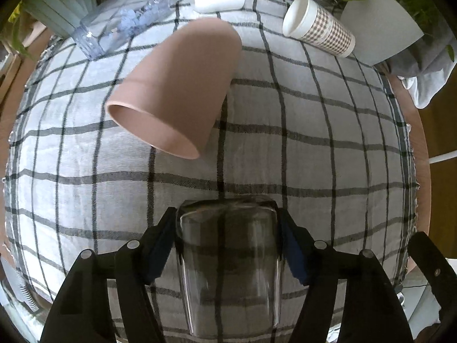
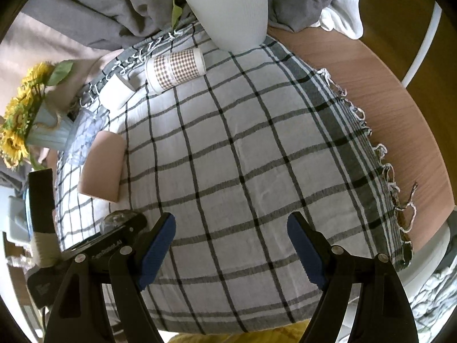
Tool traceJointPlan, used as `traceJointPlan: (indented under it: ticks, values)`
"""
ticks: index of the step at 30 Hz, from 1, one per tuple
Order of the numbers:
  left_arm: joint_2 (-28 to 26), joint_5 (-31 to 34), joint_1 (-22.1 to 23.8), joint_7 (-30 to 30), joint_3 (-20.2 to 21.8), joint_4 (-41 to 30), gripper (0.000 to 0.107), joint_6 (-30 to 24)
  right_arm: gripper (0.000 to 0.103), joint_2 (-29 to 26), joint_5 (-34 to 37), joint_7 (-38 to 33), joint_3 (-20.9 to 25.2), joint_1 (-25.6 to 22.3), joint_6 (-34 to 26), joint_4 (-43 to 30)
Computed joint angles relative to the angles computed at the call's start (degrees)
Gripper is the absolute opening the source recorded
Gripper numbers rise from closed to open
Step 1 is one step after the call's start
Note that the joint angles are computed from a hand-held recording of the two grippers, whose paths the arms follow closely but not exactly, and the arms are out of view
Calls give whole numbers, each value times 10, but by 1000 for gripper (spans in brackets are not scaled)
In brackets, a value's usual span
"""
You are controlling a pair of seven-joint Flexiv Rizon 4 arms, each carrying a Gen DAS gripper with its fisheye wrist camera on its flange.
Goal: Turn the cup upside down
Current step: 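Close the left gripper on the glass cup while the right gripper opens and withdraws, then lower the glass cup rim-down onto the cloth and open the left gripper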
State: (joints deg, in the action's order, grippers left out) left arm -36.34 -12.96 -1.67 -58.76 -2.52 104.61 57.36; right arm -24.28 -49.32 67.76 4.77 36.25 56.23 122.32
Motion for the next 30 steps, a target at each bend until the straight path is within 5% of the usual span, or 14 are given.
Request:
traceJointPlan:
  ticks: [8,30]
  values:
    - [50,-78,43,84,-58,69,67,87,80,15,-43,35,-5,0,2,16]
    - [115,-165,58,243,-83,188,66,143,80,22,2,-24,29,1,-62,3]
